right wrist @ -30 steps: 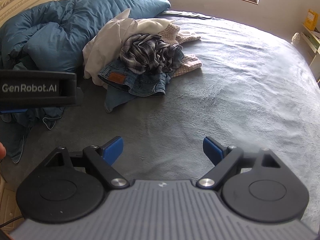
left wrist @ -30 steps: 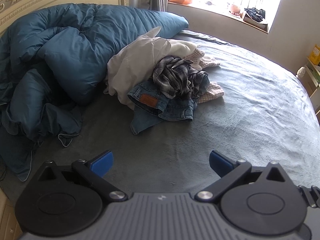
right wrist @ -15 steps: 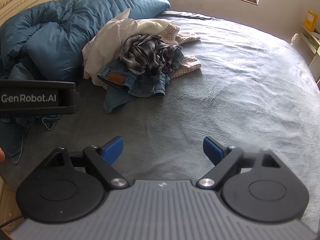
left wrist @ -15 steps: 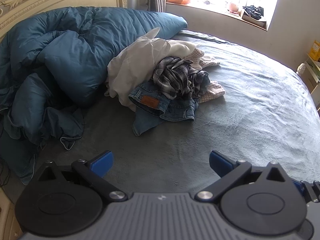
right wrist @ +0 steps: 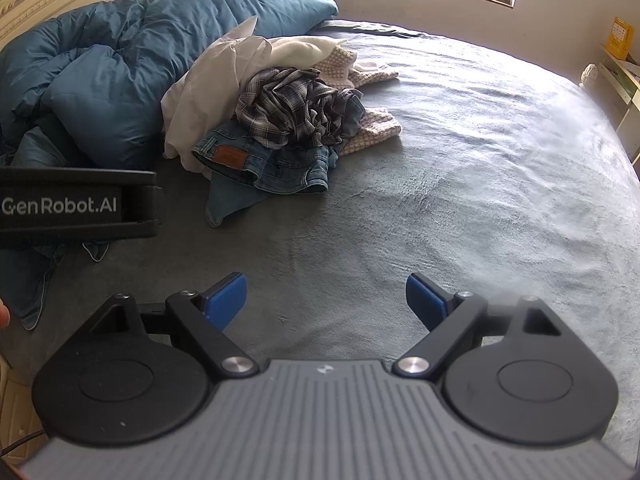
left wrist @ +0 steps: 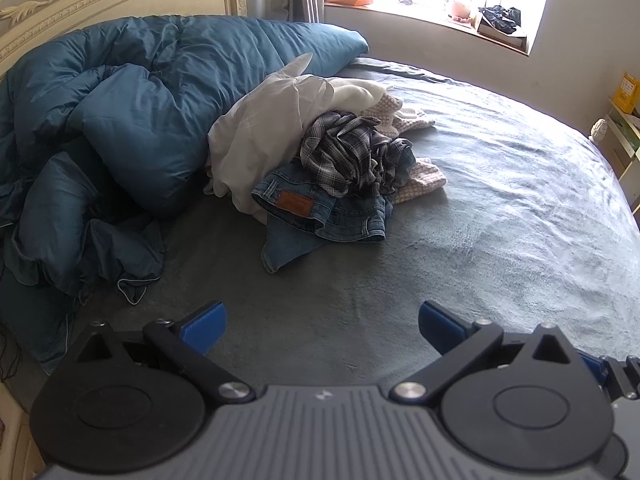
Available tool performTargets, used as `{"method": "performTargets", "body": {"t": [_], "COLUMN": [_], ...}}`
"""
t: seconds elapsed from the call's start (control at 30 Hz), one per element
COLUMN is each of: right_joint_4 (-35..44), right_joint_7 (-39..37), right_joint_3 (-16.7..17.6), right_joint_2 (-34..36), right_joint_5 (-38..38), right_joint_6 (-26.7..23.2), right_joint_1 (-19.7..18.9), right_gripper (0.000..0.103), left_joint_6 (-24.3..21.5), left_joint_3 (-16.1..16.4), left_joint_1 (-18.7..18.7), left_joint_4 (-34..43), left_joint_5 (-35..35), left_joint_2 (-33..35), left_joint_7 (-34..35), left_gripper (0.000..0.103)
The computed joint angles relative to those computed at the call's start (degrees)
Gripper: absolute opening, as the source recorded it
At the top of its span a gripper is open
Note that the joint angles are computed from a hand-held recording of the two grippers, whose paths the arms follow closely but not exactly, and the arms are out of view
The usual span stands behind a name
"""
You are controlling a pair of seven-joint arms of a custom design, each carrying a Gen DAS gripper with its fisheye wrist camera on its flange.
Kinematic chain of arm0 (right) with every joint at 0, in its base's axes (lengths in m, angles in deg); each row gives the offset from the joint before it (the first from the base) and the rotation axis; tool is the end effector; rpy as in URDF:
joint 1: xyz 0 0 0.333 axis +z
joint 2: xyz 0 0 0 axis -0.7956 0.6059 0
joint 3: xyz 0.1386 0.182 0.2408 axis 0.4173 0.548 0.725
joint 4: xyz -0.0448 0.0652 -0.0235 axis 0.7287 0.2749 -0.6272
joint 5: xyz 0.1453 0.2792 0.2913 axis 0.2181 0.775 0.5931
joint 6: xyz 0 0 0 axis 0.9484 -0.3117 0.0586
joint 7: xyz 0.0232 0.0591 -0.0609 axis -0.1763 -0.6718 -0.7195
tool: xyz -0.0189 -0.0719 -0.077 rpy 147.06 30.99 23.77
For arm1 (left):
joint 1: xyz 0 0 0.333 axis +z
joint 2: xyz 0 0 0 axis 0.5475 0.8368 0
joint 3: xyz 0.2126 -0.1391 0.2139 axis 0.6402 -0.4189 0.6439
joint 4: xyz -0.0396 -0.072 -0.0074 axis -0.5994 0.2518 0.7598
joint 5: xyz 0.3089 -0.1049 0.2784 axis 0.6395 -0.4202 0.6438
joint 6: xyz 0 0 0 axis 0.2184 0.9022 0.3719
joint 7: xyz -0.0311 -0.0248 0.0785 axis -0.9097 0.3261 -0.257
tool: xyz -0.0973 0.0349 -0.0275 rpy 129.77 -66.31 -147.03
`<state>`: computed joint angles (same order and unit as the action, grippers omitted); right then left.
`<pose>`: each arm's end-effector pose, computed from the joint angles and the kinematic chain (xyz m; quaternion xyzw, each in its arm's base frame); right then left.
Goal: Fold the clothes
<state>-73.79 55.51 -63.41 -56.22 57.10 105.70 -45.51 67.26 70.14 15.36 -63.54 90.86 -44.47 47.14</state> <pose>0.5335 0.0935 0.7923 -0.7105 0.6351 -0.1817 0.2428 0.5396 -0.2651 0.8337 -0.7414 0.6048 -0.1850 0.2242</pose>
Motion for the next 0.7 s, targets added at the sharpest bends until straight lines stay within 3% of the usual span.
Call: {"method": "performTargets", "body": {"t": [0.5, 0.7], "right_joint_4": [1.3, 2.0], "right_joint_7": [0.2, 0.0], "right_joint_3": [-0.3, -0.5], "right_joint_2": [1.7, 3.2], "right_joint_5": [0.2, 0.1], "right_joint_6": [0.0, 0.1], "right_joint_1": [0.0, 0.1], "right_gripper": [0.087, 0.087], "left_joint_6": [-0.7, 4.0], "left_joint_3": [0.6, 1.1], "left_joint_1": [0.1, 1.6], "left_joint_4": [2.1, -0.8], "left_joint_5": [-0.8, -3.8], "left_joint_2": [2.2, 1.7], "left_joint_7": [0.9, 1.1], "left_gripper": [0.103, 0.103]}}
